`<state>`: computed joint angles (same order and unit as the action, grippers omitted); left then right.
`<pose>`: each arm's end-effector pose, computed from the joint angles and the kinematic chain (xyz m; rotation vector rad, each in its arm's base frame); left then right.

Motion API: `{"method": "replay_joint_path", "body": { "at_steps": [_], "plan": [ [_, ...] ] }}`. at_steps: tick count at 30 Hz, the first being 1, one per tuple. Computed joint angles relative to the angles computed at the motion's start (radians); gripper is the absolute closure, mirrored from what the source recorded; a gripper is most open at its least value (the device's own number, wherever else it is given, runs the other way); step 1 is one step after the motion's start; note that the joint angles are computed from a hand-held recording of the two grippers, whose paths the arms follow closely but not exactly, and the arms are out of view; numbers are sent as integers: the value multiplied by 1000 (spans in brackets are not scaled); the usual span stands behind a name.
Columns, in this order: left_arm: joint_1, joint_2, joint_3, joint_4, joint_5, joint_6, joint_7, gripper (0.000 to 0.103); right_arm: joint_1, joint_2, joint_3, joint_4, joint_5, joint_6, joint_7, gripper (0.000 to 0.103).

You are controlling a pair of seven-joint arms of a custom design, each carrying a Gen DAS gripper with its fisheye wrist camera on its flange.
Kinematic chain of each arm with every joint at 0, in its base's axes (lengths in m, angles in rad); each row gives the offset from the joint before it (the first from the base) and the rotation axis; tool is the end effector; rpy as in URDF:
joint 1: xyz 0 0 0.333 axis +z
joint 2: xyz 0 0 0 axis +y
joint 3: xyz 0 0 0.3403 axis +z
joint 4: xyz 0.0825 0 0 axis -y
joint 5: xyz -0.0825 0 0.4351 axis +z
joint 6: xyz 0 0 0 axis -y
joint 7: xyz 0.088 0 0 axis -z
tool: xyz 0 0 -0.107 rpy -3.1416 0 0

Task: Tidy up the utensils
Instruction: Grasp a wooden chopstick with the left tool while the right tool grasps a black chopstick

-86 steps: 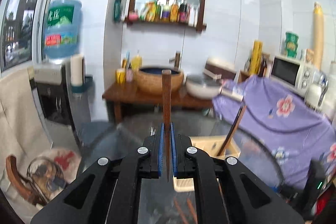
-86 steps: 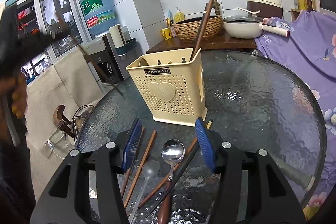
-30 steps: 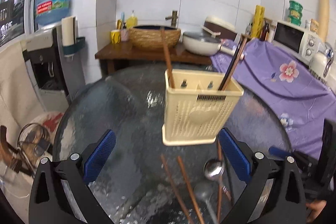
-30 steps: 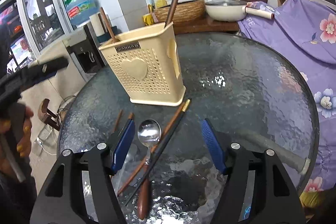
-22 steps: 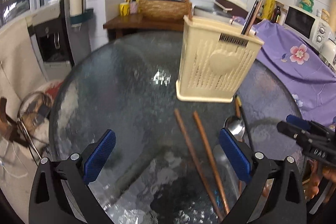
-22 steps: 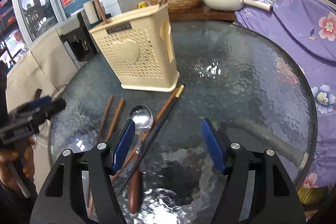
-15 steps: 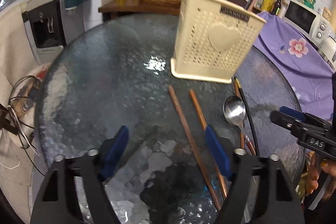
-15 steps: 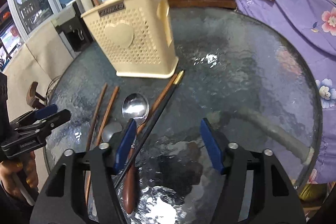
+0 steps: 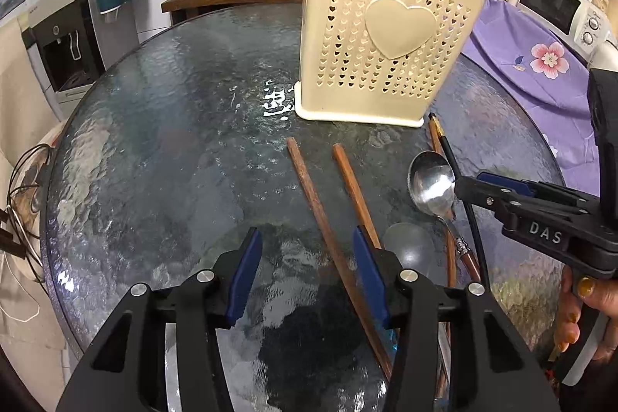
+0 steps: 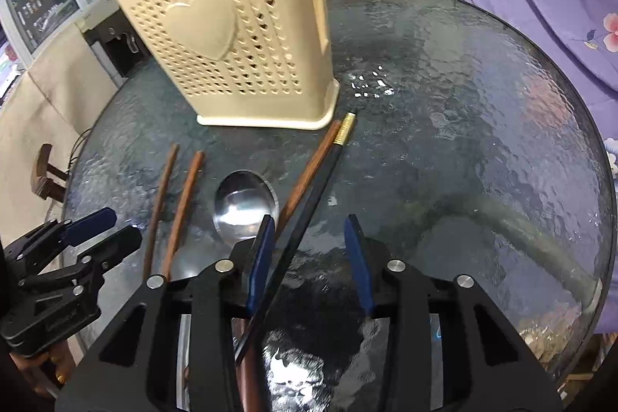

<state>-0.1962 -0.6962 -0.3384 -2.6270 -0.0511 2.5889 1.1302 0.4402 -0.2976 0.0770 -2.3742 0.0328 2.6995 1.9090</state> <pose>0.3602 -0.2238 0.5238 -1.8409 1.9443 -0.7495 0.4634 0.2648 0.5078 -1.9349 1.6515 -0.2865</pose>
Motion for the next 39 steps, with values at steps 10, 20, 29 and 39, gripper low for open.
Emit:
{"method": "replay_joint_path", "body": {
  "at_steps": [10,20,29,39],
  "plan": [
    [28,93,-8,54,32,4,-7,62,-7,52,-5,55,26,-13,-6,72],
    [42,137,-9,85,74,15,-17,64,-17,67,-27,71,125,16,-34,80],
    [61,181,-12,125,126,5,-19,73,-56,111,7,118,29,-23,50,87],
    [73,260,-15,195,200,-17,-49,76,-93,177,31,189,-144,-38,189,92]
  ]
}}
